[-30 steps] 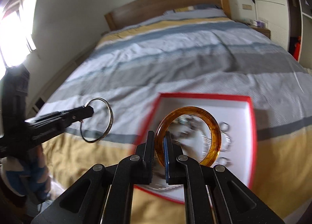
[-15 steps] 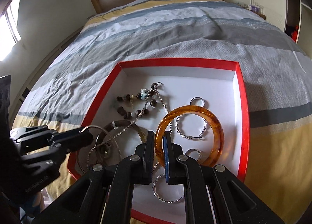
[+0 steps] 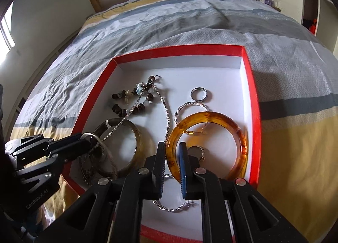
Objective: Organize jewelry
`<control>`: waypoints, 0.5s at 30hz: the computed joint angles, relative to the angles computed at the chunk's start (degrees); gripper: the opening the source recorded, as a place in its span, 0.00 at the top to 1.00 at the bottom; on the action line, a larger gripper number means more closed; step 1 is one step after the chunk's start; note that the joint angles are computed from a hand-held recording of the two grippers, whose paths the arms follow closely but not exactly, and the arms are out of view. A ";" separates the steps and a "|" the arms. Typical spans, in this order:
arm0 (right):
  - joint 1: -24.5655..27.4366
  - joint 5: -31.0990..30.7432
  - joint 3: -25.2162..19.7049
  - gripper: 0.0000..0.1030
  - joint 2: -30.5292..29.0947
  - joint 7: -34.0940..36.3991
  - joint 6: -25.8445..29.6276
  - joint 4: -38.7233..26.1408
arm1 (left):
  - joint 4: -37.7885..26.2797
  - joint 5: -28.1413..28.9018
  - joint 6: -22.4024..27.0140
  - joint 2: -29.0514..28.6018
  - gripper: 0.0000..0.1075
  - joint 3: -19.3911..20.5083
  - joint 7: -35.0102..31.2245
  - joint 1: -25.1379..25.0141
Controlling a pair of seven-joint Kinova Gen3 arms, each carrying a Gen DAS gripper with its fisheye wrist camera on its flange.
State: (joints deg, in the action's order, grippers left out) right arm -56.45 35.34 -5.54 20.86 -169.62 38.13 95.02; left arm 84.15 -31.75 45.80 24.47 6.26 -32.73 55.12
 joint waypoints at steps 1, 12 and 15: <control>-0.21 0.05 0.11 0.86 -0.28 -0.54 0.15 0.19 | 0.01 0.15 -0.06 -0.13 0.77 0.07 -0.03 -0.04; -5.63 7.48 -3.52 0.74 -6.44 -14.21 9.13 2.34 | 3.26 -2.33 0.79 -5.89 0.67 0.63 6.62 2.00; -6.99 9.14 -6.13 0.71 -7.22 -17.49 13.09 1.32 | 4.15 -5.41 3.74 -8.15 0.62 1.65 11.61 3.57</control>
State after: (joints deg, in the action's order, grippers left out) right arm -63.44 44.48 -11.66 13.65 -187.11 51.22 96.34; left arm 88.30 -37.16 49.54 16.32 7.91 -21.12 58.69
